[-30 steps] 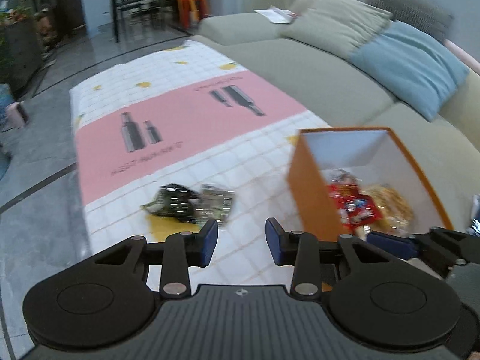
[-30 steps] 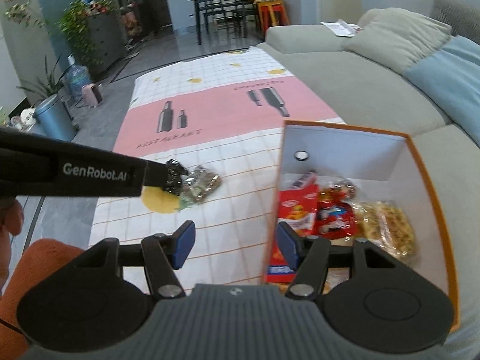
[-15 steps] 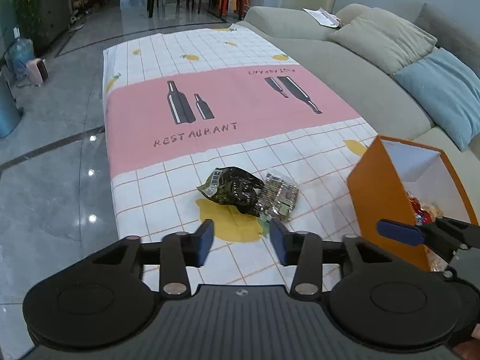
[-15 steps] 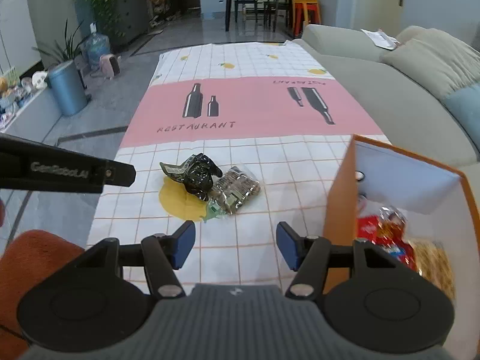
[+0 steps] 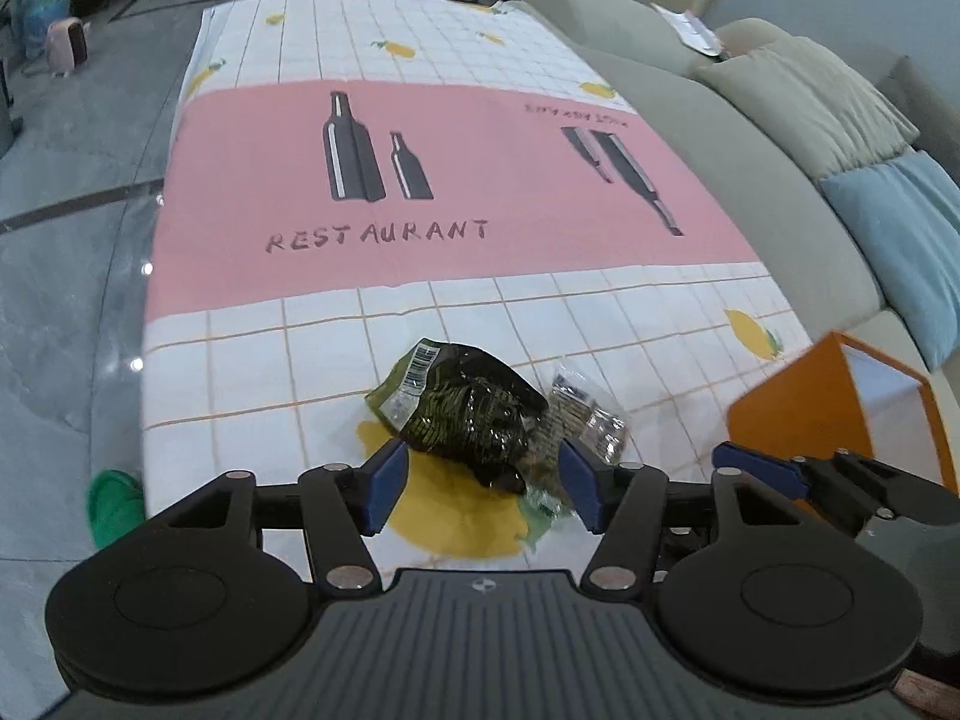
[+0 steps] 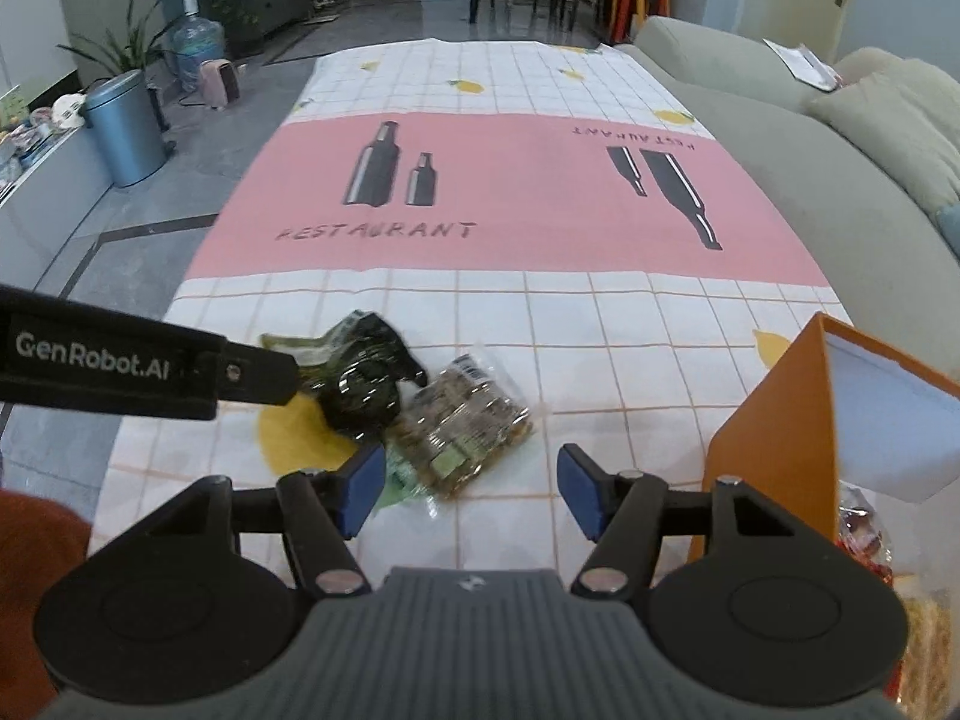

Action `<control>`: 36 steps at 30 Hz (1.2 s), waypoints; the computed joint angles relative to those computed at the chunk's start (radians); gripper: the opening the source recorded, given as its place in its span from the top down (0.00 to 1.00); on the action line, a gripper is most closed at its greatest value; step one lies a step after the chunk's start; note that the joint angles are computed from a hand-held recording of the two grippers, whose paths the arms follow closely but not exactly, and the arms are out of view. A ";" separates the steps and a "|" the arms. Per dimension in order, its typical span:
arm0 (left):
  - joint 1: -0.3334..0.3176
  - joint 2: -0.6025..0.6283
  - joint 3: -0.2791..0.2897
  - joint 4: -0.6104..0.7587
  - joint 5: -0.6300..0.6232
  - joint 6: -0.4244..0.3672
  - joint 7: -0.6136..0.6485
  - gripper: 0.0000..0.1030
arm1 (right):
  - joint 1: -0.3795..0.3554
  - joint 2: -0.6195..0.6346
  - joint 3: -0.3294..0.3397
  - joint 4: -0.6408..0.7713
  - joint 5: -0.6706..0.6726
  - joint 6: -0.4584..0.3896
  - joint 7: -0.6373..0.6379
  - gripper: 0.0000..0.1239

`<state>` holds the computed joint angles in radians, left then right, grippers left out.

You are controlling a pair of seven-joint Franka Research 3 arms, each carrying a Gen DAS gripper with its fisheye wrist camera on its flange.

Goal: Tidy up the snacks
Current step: 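Grasp the dark green bag with the left tool while the right grasps the clear nut bag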

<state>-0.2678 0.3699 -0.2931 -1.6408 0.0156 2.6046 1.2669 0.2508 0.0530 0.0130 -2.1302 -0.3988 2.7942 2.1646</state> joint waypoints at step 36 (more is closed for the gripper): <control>-0.010 0.156 0.012 0.115 0.019 0.012 -0.094 0.31 | 0.101 0.197 -0.108 0.102 0.201 0.093 -0.106 0.46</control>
<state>-0.2777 0.5258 -0.2814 -1.5255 0.0347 2.6161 1.1725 0.3519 0.2500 -0.0954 -2.0285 -0.1974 2.8871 2.0588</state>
